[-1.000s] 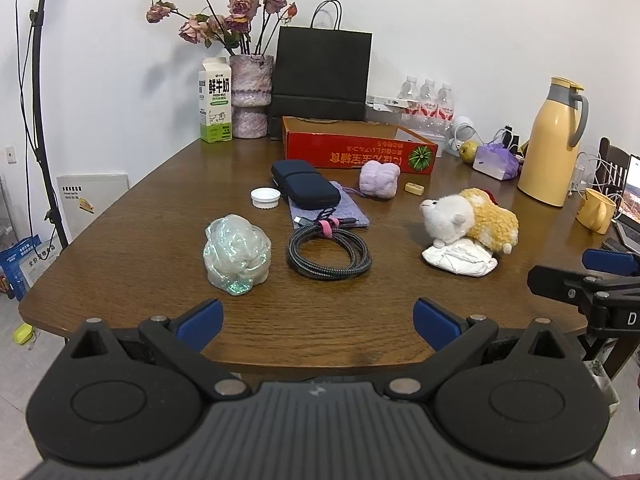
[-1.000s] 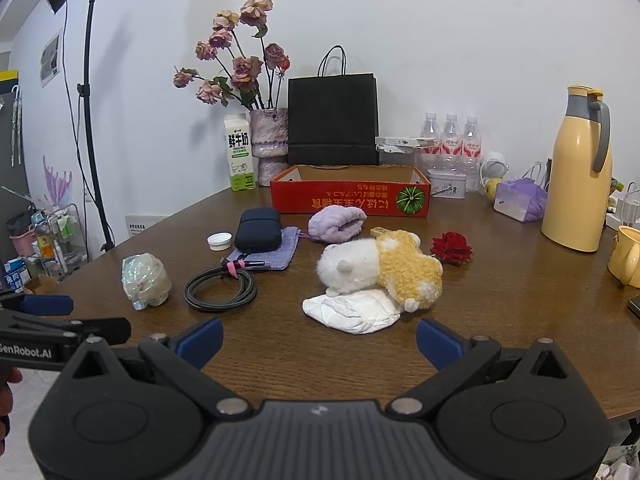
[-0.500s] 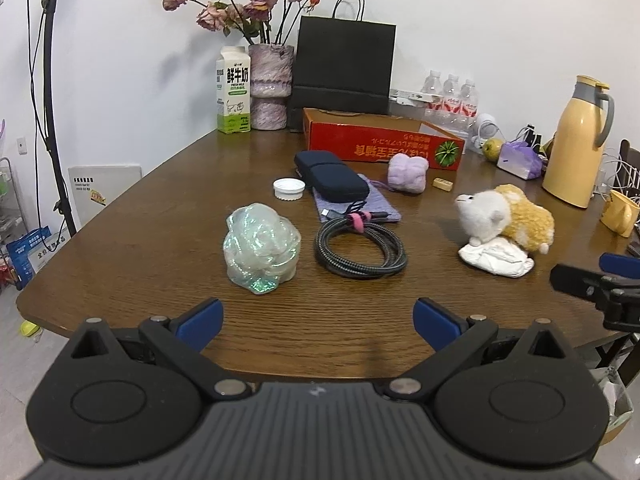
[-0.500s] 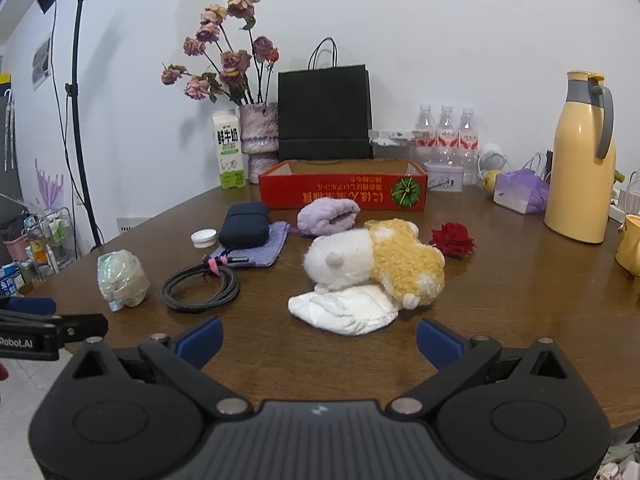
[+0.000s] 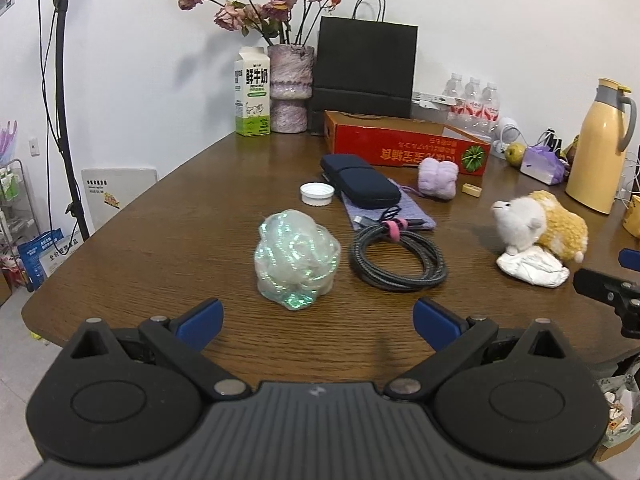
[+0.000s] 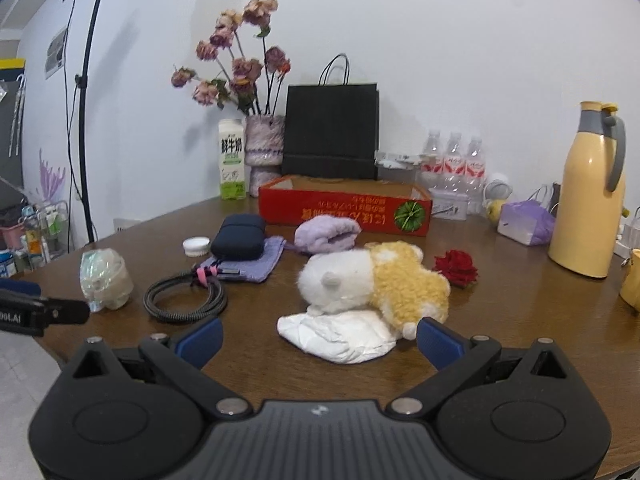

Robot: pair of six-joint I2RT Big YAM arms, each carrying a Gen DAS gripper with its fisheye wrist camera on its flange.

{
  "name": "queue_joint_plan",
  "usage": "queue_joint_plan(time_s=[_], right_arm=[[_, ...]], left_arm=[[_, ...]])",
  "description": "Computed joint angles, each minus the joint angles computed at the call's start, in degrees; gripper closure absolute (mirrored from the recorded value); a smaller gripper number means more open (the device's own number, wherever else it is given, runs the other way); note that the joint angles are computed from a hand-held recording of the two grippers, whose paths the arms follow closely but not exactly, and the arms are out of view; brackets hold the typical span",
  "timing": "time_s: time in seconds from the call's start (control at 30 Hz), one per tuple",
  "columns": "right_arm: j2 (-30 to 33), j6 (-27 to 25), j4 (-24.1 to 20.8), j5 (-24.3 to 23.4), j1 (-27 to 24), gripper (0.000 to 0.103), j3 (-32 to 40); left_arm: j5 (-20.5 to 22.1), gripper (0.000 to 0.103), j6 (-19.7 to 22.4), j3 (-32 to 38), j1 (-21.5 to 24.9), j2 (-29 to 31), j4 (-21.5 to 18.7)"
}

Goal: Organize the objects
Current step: 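Grasp the iridescent plastic bag with the left tool while the right tool grasps the white tissue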

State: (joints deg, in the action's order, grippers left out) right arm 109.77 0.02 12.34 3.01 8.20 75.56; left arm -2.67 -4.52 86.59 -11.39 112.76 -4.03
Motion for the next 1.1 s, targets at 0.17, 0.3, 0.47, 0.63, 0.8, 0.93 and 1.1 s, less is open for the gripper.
queue_joint_plan(time_s=[0.17, 0.3, 0.47, 0.63, 0.8, 0.93, 1.1], right_arm=[[1.56, 0.18, -4.22, -0.67, -0.27, 0.0, 2.72], [2.83, 0.85, -6.75, -0.74, -0.65, 0.0, 5.03], [4.77, 1.41, -9.63, -1.08, -1.06, 0.0, 8.33], [6.71, 1.35, -12.41, -2.28, -1.2, 0.0, 11.57], [8.6, 1.04, -15.94, -2.32, -1.23, 0.0, 15.11], [10.02, 1.09, -19.12, -1.96, -1.28, 0.0, 17.77], [11.77, 0.73, -23.13, -1.36, -1.42, 0.0, 21.68]], left_arm=[[-0.01, 0.0, 0.36, 2.09, 0.56, 1.53, -0.95], [-0.17, 0.0, 0.86, 4.32, 0.93, 2.92, -1.64], [0.15, 0.0, 0.65, 8.21, 1.43, 5.41, -3.57], [0.75, 0.0, 0.75, 12.04, 1.81, 7.81, -5.36], [0.88, 0.0, 1.76, 14.98, 2.04, 9.67, -6.33], [0.82, 0.012, 1.36, 18.0, 2.21, 11.49, -8.55], [2.48, 0.033, 0.34, 21.41, 2.47, 13.34, -11.92]])
